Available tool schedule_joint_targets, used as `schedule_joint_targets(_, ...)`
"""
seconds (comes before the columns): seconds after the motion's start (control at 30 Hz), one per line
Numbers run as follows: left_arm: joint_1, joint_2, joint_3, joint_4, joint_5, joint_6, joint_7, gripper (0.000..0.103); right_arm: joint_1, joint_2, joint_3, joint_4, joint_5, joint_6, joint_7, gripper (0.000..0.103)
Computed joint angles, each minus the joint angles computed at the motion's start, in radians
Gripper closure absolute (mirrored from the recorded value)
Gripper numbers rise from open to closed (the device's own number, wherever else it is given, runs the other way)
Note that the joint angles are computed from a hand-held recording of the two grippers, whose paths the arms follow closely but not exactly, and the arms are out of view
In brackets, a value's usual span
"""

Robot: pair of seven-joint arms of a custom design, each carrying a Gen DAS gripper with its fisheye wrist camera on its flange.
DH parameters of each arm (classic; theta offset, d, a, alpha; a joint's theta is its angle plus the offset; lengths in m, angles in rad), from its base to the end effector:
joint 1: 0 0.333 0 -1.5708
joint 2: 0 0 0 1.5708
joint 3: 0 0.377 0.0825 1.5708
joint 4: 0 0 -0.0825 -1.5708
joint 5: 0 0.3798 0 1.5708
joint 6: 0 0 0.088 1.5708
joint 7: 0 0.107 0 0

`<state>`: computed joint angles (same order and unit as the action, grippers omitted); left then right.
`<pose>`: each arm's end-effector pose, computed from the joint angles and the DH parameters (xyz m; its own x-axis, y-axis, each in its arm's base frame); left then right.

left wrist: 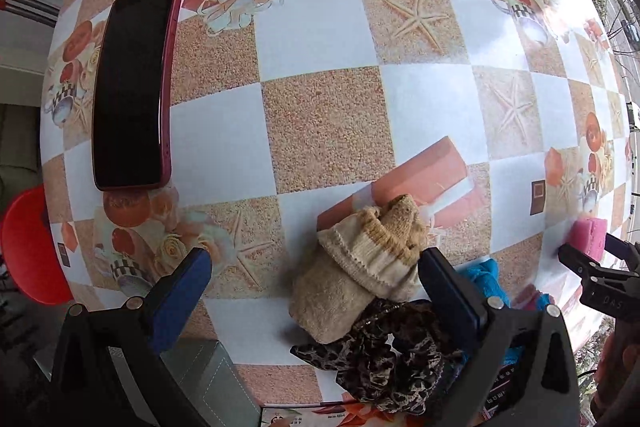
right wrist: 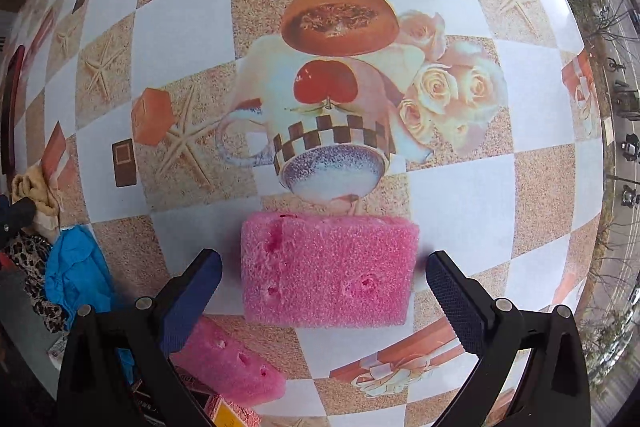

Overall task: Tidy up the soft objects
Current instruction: 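Grasp a pink foam sponge with the right tool while the left tool grasps the beige knit cloth, then lift and carry the pink sponge and beige cloth over the white box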

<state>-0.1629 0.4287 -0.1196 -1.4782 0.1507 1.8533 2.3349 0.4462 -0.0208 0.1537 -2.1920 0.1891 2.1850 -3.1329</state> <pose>0.6790 -0.1692 0.4846 -0.8836 -0.4672 -0.0311 -0.4678 0.8780 0.1015 0.4288 0.3021 0.4597 -0.8857 -0.4642 -0.0041 -0.4594 0.8751 0.1520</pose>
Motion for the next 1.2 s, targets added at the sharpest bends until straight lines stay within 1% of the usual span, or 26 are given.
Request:
schedule_joint_targets(0.07, -0.002, 0.002, 0.006, -0.007, 0.009, 0.011, -0.017, 0.000, 0.004, 0.027, 0.005, 0.030, -0.030, -0.002, 0.023, 0.000)
schedule_joint_targets(0.17, -0.004, 0.013, 0.007, -0.001, 0.019, 0.001, -0.016, 0.000, 0.013, 0.053, 0.010, 0.063, -0.050, 0.001, 0.053, 0.000)
schedule_joint_targets(0.2, -0.009, 0.014, 0.007, -0.006, 0.027, 0.001, -0.021, 0.001, 0.014, 0.062, 0.010, 0.074, -0.046, 0.001, 0.045, 0.000)
schedule_joint_targets(0.23, -0.012, 0.020, 0.006, 0.001, 0.029, -0.005, -0.021, 0.003, 0.004, 0.044, 0.002, 0.050, -0.027, 0.002, 0.004, 0.000)
schedule_joint_targets(0.27, -0.025, 0.036, -0.001, 0.014, 0.025, -0.016, -0.034, 0.010, 0.002, 0.035, 0.001, 0.036, -0.019, 0.006, -0.006, 0.000)
schedule_joint_targets(0.3, -0.020, 0.036, -0.005, 0.014, 0.010, -0.028, -0.023, 0.015, 0.003, 0.036, 0.002, 0.039, -0.023, 0.006, 0.001, 0.000)
schedule_joint_targets(0.33, -0.015, 0.041, -0.009, 0.031, -0.007, -0.053, -0.012, 0.026, 0.002, 0.017, 0.001, 0.019, -0.028, 0.015, 0.007, 0.003)
schedule_joint_targets(0.37, -0.009, 0.046, -0.012, 0.047, -0.025, -0.076, -0.002, 0.043, 0.004, 0.014, 0.003, 0.024, -0.046, 0.009, 0.027, 0.012)
schedule_joint_targets(0.4, -0.004, 0.047, -0.015, 0.057, -0.042, -0.092, 0.009, 0.053, 0.004, 0.008, 0.003, 0.027, -0.066, -0.012, 0.035, 0.019)
schedule_joint_targets(0.43, -0.001, 0.046, -0.015, 0.059, -0.051, -0.096, 0.016, 0.065, 0.006, -0.002, 0.005, 0.033, -0.088, -0.038, 0.041, 0.032)
schedule_joint_targets(0.47, 0.002, 0.038, -0.016, 0.051, -0.057, -0.084, 0.021, 0.068, 0.008, -0.015, 0.007, 0.033, -0.103, -0.038, 0.045, 0.032)
schedule_joint_targets(0.5, 0.007, 0.030, -0.017, 0.040, -0.067, -0.065, 0.029, 0.070, 0.008, -0.028, 0.008, 0.020, -0.108, -0.014, 0.049, 0.032)
schedule_joint_targets(0.57, 0.024, 0.026, -0.017, 0.055, -0.101, -0.061, 0.038, 0.072, 0.012, -0.042, 0.014, 0.015, -0.131, -0.014, 0.084, 0.032)
schedule_joint_targets(0.67, 0.052, 0.026, -0.022, 0.090, -0.166, -0.083, 0.050, 0.072, 0.018, -0.074, 0.023, -0.002, -0.174, 0.008, 0.151, 0.032)
schedule_joint_targets(0.8, 0.086, 0.010, -0.028, 0.109, -0.232, -0.080, 0.092, 0.073, 0.024, -0.103, 0.031, -0.008, -0.200, 0.021, 0.201, 0.032)
schedule_joint_targets(0.87, 0.093, -0.003, -0.028, 0.106, -0.249, -0.071, 0.104, 0.074, 0.027, -0.126, 0.037, -0.003, -0.215, 0.005, 0.226, 0.032)
schedule_joint_targets(0.97, 0.091, -0.014, -0.032, 0.161, -0.268, -0.110, 0.097, 0.074, 0.031, -0.148, 0.046, 0.014, -0.246, -0.020, 0.255, 0.032)
schedule_joint_targets(1.03, 0.094, -0.032, -0.035, 0.157, -0.284, -0.105, 0.107, 0.074, 0.034, -0.158, 0.053, 0.032, -0.265, -0.043, 0.273, 0.032)
schedule_joint_targets(1.1, 0.093, -0.032, -0.039, 0.202, -0.296, -0.134, 0.108, 0.074, 0.036, -0.166, 0.056, 0.052, -0.275, -0.064, 0.285, 0.032)
schedule_joint_targets(1.2, 0.111, -0.077, -0.040, 0.168, -0.327, -0.143, 0.147, 0.074, 0.042, -0.168, 0.071, 0.080, -0.299, -0.080, 0.327, 0.032)
